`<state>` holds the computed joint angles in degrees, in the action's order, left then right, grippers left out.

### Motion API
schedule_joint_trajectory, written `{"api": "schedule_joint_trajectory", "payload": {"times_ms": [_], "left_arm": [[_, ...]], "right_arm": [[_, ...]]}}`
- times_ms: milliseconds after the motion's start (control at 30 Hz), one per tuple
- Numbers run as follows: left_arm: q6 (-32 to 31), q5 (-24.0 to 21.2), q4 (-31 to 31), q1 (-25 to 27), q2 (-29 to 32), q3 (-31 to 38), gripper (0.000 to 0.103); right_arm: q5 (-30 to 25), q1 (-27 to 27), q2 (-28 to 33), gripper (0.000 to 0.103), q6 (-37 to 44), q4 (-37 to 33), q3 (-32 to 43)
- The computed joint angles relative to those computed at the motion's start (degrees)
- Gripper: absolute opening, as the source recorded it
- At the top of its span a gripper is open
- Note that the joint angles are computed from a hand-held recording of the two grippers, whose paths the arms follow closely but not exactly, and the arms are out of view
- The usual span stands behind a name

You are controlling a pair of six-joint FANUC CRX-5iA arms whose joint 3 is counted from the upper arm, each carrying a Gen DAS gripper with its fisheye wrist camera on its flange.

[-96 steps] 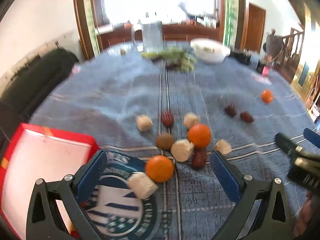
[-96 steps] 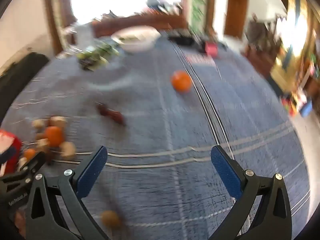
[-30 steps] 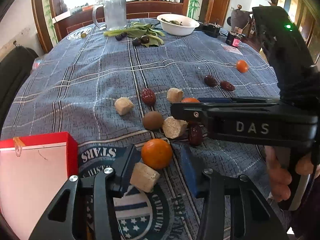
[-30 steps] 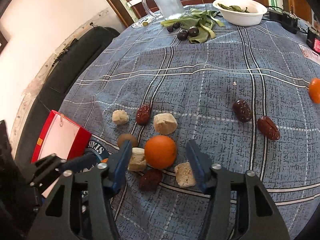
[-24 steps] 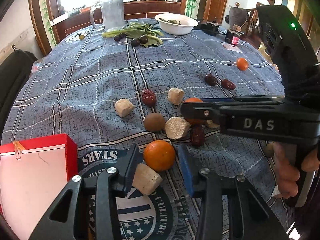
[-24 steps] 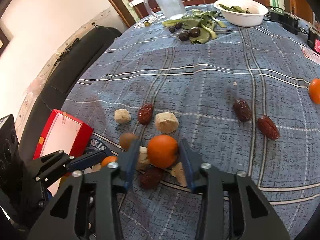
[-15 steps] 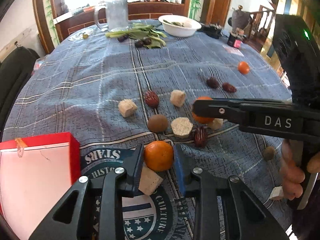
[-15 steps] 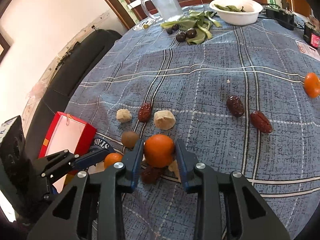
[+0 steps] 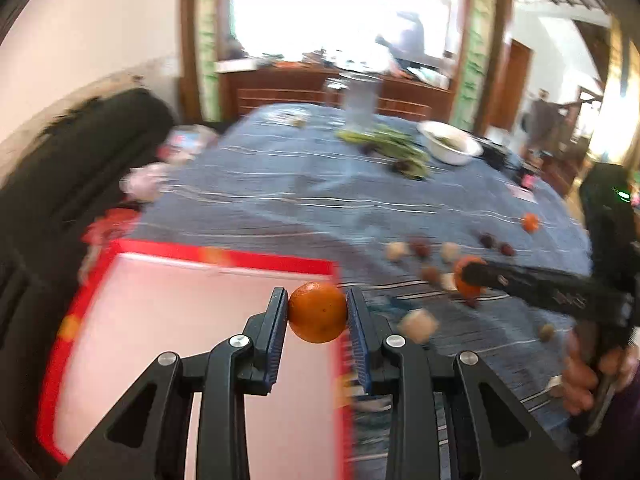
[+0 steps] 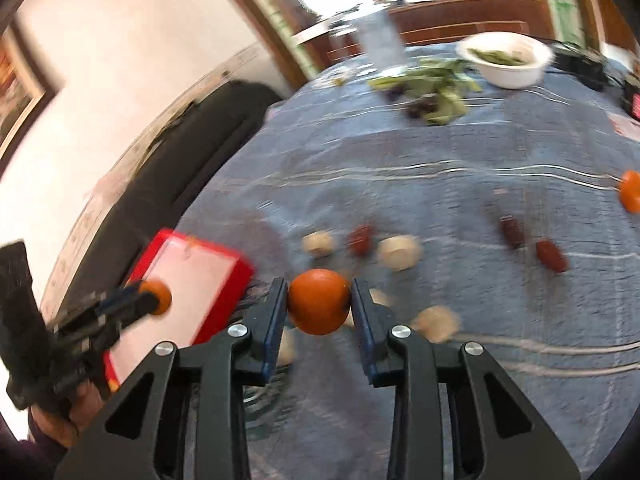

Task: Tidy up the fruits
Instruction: 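Carry both oranges over the red box and open both grippers to drop them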

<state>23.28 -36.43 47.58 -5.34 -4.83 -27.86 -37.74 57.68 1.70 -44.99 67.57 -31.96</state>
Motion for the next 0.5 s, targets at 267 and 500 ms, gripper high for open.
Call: {"api": "schedule_joint_trajectory", "payload": {"times_ms": [267, 500], "left_arm": [[4.8, 3.2, -6.5, 6.6, 0.7, -0.8, 0.029], [4.7, 3.1, -9.0, 9.9, 1.9, -1.3, 0.030]], "right_arm": [[9.7, 0.9, 10.8, 0.035, 10.3, -1.7, 13.4], [6.3, 4.3, 21.3, 0.035, 32.0, -21.3, 29.0]]}}
